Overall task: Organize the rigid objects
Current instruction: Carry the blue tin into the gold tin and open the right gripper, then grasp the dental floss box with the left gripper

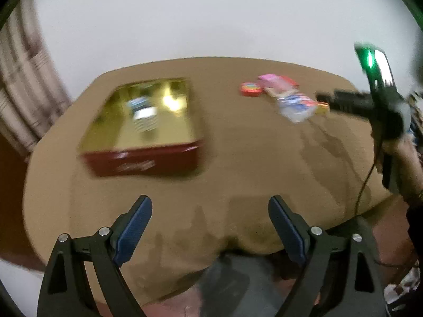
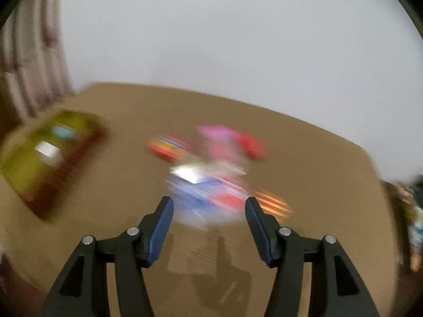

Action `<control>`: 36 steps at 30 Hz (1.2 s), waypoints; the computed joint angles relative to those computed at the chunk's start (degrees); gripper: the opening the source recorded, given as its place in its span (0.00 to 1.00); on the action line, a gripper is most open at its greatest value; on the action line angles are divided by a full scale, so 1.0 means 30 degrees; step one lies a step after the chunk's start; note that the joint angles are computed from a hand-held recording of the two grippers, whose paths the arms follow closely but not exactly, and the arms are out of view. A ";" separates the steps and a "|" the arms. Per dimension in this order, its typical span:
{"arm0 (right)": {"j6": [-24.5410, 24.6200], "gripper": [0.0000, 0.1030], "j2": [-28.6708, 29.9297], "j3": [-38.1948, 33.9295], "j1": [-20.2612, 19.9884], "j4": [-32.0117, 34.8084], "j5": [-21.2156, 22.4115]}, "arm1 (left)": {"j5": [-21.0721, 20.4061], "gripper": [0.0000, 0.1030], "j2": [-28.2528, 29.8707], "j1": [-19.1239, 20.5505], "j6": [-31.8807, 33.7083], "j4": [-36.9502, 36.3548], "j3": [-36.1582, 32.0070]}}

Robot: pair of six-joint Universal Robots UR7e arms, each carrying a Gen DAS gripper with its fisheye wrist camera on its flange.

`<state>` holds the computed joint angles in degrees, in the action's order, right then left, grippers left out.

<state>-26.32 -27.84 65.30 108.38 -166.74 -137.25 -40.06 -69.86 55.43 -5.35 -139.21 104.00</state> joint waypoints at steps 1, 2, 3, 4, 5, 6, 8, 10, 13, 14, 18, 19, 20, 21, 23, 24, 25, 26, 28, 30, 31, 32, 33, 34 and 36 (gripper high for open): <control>-0.0251 0.56 -0.0623 0.1045 -0.0427 -0.0731 -0.0756 | -0.0431 0.85 0.0366 0.0049 0.0404 -0.0160 -0.0326; -0.0244 0.56 -0.1201 0.1912 -0.0818 -0.1096 -0.1002 | -0.1062 0.85 0.1000 0.0101 0.1035 -0.0504 -0.0812; -0.0131 0.56 -0.1670 0.2630 -0.1178 -0.1382 -0.1167 | -0.1459 0.85 0.1519 0.0137 0.1552 -0.0826 -0.1209; -0.0290 0.56 -0.2083 0.3372 -0.1597 -0.2133 -0.1487 | -0.2183 0.85 0.2309 0.0249 0.2241 -0.1113 -0.1951; -0.0584 0.56 -0.2187 0.3740 -0.1833 -0.2880 -0.1767 | -0.2547 0.85 0.2853 0.0340 0.2549 -0.1125 -0.2527; -0.0819 0.56 -0.2190 0.3939 -0.2029 -0.3470 -0.2042 | -0.2812 0.85 0.3439 0.0416 0.2771 -0.1014 -0.3175; -0.1408 0.56 -0.2402 0.4540 -0.2569 -0.4798 -0.2200 | -0.4484 0.85 0.4908 0.0771 0.4136 -0.0737 -0.4991; -0.1717 0.56 -0.2195 0.4581 -0.2865 -0.5627 -0.2140 | -0.4629 0.85 0.6067 0.0879 0.5105 -0.0588 -0.6317; -0.1017 0.56 -0.2227 0.4727 -0.3191 -0.5872 -0.1109 | -0.6429 0.85 0.8032 0.1322 0.6935 0.0282 -0.9142; -0.0906 0.56 -0.1963 0.4284 -0.3149 -0.5811 -0.0981 | -0.6510 0.85 0.8418 0.1370 0.7193 0.0463 -0.9681; -0.0904 0.57 -0.2502 0.4879 -0.3302 -0.5942 -0.0473 | -0.8058 0.83 1.0308 0.1962 0.8112 0.2695 -1.2861; -0.1097 0.57 -0.2593 0.5097 -0.3335 -0.6253 -0.0280 | -0.8396 0.83 1.0718 0.2041 0.8199 0.3339 -1.3589; -0.1112 0.58 -0.2632 0.5229 -0.3256 -0.6467 -0.0205 | -0.8844 0.82 1.1095 0.2165 0.8580 0.3942 -1.4279; -0.1168 0.59 -0.2755 0.5434 -0.3290 -0.6779 0.0116 | -0.8889 0.81 1.1444 0.2219 0.9119 0.4302 -1.4789; -0.0977 0.60 -0.2994 0.5650 -0.3295 -0.6887 0.0541 | -0.8670 0.80 1.2019 0.2286 0.9748 0.5335 -1.5688; -0.0809 0.60 -0.3145 0.5846 -0.3317 -0.6937 0.0807 | -0.8772 0.75 1.2390 0.2358 0.9789 0.6121 -1.6371; -0.0529 0.60 -0.3303 0.6015 -0.3341 -0.6939 0.1088 | -0.8842 0.73 1.2734 0.2458 0.9806 0.6852 -1.7028; -0.0317 0.60 -0.3428 0.6106 -0.3395 -0.6890 0.1288 | -0.8705 0.69 1.3063 0.2509 0.9835 0.7462 -1.7589; 0.0271 0.60 -0.3713 0.6281 -0.3513 -0.6479 0.1701 | -0.8401 0.69 1.3490 0.2549 1.0225 0.8370 -1.8307; 0.0582 0.60 -0.3840 0.6352 -0.3570 -0.6233 0.1882 | -0.8019 0.69 1.3995 0.2559 1.0507 0.8979 -1.9114; 0.0623 0.60 -0.3885 0.6392 -0.3579 -0.6190 0.1930 | -0.7986 0.69 1.4165 0.2576 1.0677 0.9328 -1.9482; 0.0589 0.60 -0.3910 0.6400 -0.3568 -0.6170 0.1953 | -0.7912 0.69 1.4423 0.2606 1.0738 0.9744 -1.9972; 0.0496 0.60 -0.3914 0.6420 -0.3554 -0.6235 0.1970 | -0.7626 0.70 1.4590 0.2604 1.0876 0.9664 -2.0180; 0.0343 0.60 -0.3905 0.6440 -0.3523 -0.6364 0.1960 | -0.7457 0.70 1.4663 0.2600 1.0980 0.9621 -2.0266; 0.0235 0.61 -0.3914 0.6438 -0.3498 -0.6390 0.1950 | -0.7139 0.75 1.4961 0.2625 1.1217 0.9934 -2.0758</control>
<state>-25.62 -39.58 84.61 97.88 -185.91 -131.40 -61.48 -24.97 63.30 28.30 -109.41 41.72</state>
